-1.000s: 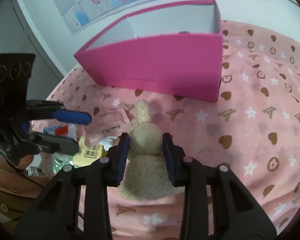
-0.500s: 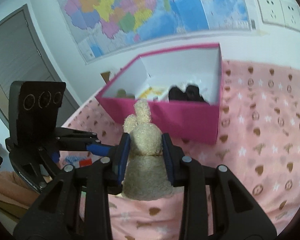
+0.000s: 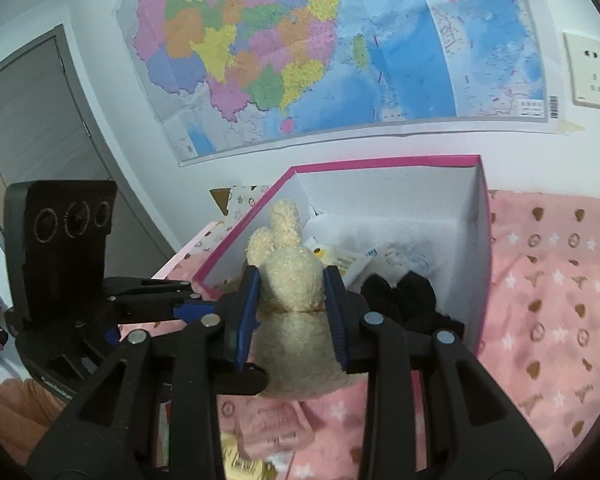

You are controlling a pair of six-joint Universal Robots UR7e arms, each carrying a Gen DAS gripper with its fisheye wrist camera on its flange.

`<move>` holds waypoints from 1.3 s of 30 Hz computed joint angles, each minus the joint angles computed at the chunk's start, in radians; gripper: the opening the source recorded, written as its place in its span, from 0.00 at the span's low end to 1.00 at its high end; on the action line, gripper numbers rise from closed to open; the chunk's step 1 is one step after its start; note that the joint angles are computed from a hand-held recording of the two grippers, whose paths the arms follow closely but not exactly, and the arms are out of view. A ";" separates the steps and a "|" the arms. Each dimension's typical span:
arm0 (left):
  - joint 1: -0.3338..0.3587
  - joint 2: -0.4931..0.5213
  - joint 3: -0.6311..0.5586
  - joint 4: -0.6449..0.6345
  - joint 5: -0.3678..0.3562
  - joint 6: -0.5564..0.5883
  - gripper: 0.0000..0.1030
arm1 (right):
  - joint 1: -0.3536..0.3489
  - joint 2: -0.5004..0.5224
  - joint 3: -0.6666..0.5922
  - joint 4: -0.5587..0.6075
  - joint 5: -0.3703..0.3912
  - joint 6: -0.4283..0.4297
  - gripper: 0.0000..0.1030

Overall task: Organize soft objects
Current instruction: 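Carry the bunny plush over the box and release it inside, then grasp the pink hand cream sachet with the right tool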

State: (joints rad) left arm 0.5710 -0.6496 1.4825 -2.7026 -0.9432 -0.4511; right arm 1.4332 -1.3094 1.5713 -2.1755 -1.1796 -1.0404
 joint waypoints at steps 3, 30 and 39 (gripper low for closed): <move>0.019 -0.001 -0.022 0.034 0.022 -0.012 0.50 | 0.020 0.043 -0.029 -0.014 -0.016 0.035 0.34; 0.056 -0.032 0.019 0.157 0.146 -0.158 0.49 | 0.015 0.083 -0.038 -0.077 -0.112 0.115 0.45; -0.011 -0.070 0.093 0.094 0.156 -0.116 0.55 | -0.052 -0.022 0.025 0.047 -0.034 0.013 0.45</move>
State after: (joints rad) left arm 0.5600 -0.7193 1.5756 -2.6086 -0.7874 -0.5674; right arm 1.3808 -1.3312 1.5962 -2.1288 -1.2134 -1.0275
